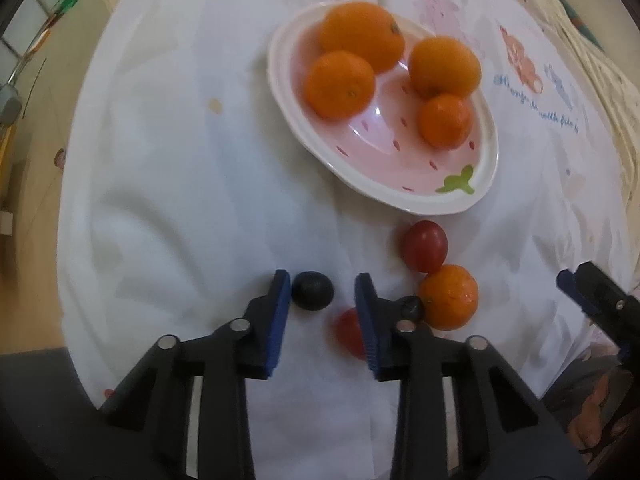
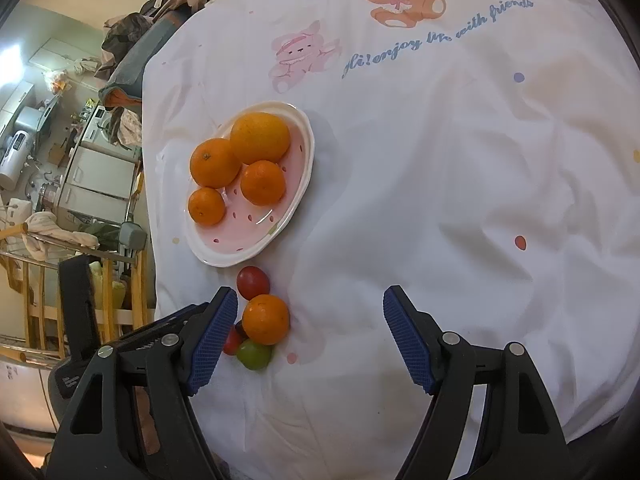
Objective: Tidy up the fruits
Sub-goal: 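Move the left tool toward the remaining tomatoes and dark fruit, then close the left tool on a dark plum while the right tool grasps the mandarin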
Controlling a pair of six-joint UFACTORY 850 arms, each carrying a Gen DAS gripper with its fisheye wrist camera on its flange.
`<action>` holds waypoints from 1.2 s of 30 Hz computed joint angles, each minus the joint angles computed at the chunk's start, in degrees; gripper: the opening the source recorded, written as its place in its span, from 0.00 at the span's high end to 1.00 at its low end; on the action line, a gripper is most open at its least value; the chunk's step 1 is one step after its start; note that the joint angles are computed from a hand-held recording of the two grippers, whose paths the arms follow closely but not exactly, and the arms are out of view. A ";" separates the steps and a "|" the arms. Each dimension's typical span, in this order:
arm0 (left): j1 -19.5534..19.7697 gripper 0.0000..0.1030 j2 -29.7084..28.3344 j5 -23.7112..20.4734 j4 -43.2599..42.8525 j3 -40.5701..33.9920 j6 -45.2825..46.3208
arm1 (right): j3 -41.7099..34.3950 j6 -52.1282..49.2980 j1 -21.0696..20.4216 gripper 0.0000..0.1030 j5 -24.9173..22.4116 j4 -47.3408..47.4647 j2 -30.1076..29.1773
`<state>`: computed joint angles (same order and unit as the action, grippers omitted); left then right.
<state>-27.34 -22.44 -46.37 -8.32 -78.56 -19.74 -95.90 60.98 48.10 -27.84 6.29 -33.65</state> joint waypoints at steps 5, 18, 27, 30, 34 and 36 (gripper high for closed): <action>-1.68 0.80 -1.75 -1.72 5.89 -1.57 -3.37 | 0.36 0.92 -0.11 0.24 0.29 -0.57 0.14; -0.80 0.81 4.22 3.33 5.87 1.74 -3.36 | -0.85 -10.91 -0.29 0.24 0.77 11.42 -1.49; 0.83 0.81 7.05 5.73 3.89 3.57 -1.29 | -7.78 -23.65 -0.01 0.36 -2.66 23.26 -7.81; 0.59 0.81 7.08 6.12 4.03 3.61 -1.52 | -10.07 -23.64 0.21 0.39 -3.71 23.63 -9.76; 0.78 0.81 7.16 6.03 2.85 3.79 -0.65 | -12.25 -23.58 0.50 0.48 -5.24 23.54 -11.71; 0.97 0.81 7.30 5.78 1.68 3.94 0.27 | -12.98 -22.57 0.65 0.56 -5.97 22.60 -12.21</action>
<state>-26.37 -15.14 -40.59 -6.65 -74.61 -19.48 -108.88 38.41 48.76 -33.81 28.88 -45.85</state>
